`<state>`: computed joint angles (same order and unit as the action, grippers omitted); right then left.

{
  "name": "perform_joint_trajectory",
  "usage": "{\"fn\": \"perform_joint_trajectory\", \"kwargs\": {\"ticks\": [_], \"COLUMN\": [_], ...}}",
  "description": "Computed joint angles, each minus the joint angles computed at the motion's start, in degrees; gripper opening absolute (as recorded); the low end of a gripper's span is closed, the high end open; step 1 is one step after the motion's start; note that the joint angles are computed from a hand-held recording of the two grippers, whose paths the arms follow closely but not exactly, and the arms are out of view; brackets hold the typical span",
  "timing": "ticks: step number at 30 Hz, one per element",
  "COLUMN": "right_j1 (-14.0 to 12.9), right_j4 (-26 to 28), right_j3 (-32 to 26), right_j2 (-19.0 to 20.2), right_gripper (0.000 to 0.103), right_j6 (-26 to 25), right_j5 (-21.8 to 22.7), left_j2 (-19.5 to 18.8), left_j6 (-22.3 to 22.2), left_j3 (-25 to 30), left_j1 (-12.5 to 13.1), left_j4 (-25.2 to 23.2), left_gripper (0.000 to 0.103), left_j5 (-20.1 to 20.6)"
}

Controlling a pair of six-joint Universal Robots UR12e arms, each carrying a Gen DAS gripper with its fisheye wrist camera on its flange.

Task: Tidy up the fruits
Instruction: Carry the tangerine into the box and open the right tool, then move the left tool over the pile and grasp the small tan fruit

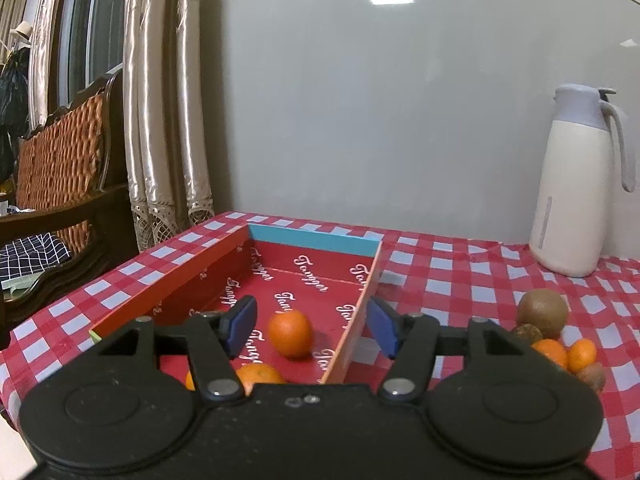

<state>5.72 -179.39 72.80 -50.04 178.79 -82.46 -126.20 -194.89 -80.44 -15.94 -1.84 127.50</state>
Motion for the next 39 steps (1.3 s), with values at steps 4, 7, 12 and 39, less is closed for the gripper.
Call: {"fn": "perform_joint_trajectory", "kwargs": {"ticks": [4,7,12,39], "right_j1": [-0.4,-0.9,-2.3,-10.5], "right_j4": [-0.7,-1.3,-1.5,-5.3], "right_j3": [0.7,1.4,2.8,11.1], "right_j2": [-0.4,-0.8,-1.7,-6.3], "right_gripper": [0.060,0.060,0.060,0.084], "right_j6": [-0.5,-1.0,-1.0,5.1], "right_j5": [-0.7,-1.7,-3.7,-15.6], "left_j2": [-0.7,-1.6,-3.7,-14.8], "left_j6": [0.4,1.4,2.8,9.7], "left_j3": [1.2,2.6,6.1,24.5], "left_j1": [-0.5,-1.1,-2.4,-8.5], "left_j4": [0.3,0.6,-0.2,-2.9], "left_gripper": [0.077,0.077,0.077,0.103], "left_j5": [-0.7,-1.7,-3.8,-15.8]}}
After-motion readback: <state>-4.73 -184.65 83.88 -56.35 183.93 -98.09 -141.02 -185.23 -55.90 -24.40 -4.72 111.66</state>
